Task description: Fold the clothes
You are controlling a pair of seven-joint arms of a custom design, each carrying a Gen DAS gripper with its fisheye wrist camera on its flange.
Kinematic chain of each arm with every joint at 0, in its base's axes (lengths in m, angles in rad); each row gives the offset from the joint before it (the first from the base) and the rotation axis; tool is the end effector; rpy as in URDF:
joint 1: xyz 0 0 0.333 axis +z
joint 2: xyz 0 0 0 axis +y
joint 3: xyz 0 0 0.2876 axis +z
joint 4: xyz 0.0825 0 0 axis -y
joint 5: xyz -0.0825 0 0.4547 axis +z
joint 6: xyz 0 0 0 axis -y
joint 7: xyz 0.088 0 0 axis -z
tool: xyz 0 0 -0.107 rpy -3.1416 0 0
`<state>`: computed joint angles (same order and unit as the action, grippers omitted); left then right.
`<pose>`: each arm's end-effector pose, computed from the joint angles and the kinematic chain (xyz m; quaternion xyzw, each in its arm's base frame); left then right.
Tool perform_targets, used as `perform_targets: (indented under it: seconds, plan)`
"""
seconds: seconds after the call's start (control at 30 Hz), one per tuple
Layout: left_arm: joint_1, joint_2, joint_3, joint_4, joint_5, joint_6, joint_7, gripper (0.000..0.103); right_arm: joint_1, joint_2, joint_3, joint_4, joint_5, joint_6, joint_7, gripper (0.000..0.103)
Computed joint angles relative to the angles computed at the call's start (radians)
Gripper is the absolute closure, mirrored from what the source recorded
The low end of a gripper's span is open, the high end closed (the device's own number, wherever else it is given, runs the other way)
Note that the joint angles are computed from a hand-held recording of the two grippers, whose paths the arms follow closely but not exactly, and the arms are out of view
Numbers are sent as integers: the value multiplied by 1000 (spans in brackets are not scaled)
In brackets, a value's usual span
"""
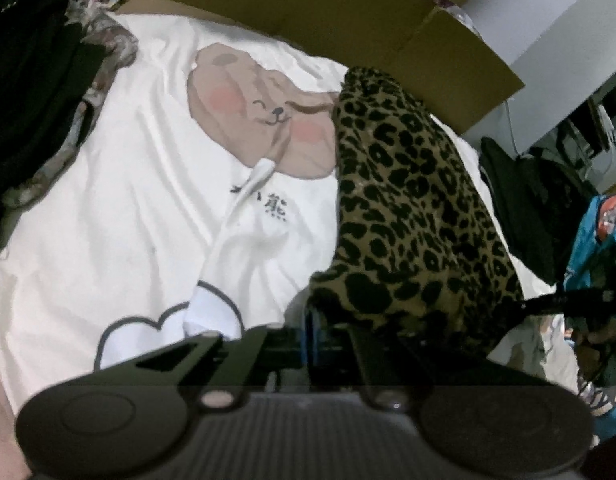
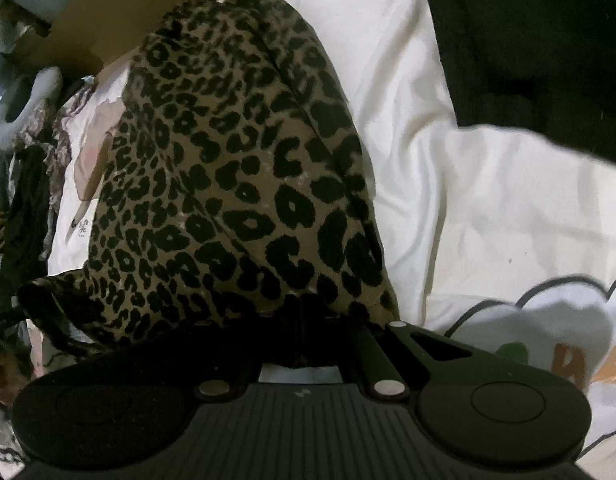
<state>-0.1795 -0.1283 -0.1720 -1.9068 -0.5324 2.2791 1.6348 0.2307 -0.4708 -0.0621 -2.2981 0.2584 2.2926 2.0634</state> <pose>0.5921 -0.2346 0.5659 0.6078 -0.7227 0.3268 0.0372 0.5227 0.0926 0.5354 -0.5134 0.8177 0.0153 0.2601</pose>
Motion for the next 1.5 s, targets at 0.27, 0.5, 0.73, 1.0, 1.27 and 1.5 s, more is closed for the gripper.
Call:
perform_targets:
  seconds: [0.27, 0.5, 0.73, 1.0, 1.27, 1.5]
  plan:
    - [8, -72, 24, -65, -105, -4, -154, 84, -18, -44, -7, -13, -26, 39, -8, 99]
    - [-1, -67, 34, -67, -222, 38, -269, 64, -34, -52, -2, -8, -76, 49, 3, 79]
    - [5, -20, 30, -37, -285, -2, -480, 54, -35, -63, -3, -25, -87, 36, 21, 79]
    - [-4, -4, 22, -90, -389, 58, -611, 38, -29, -64, -8, -35, -77, 25, 19, 79]
    - [-11, 0, 17, -108, -435, 131, -650, 97, -30, -41, -7, -18, -89, -14, -9, 78]
    - [0, -26, 22, -105, -304, 77, -610, 98, -35, -23, 9, -7, -119, -50, -35, 84]
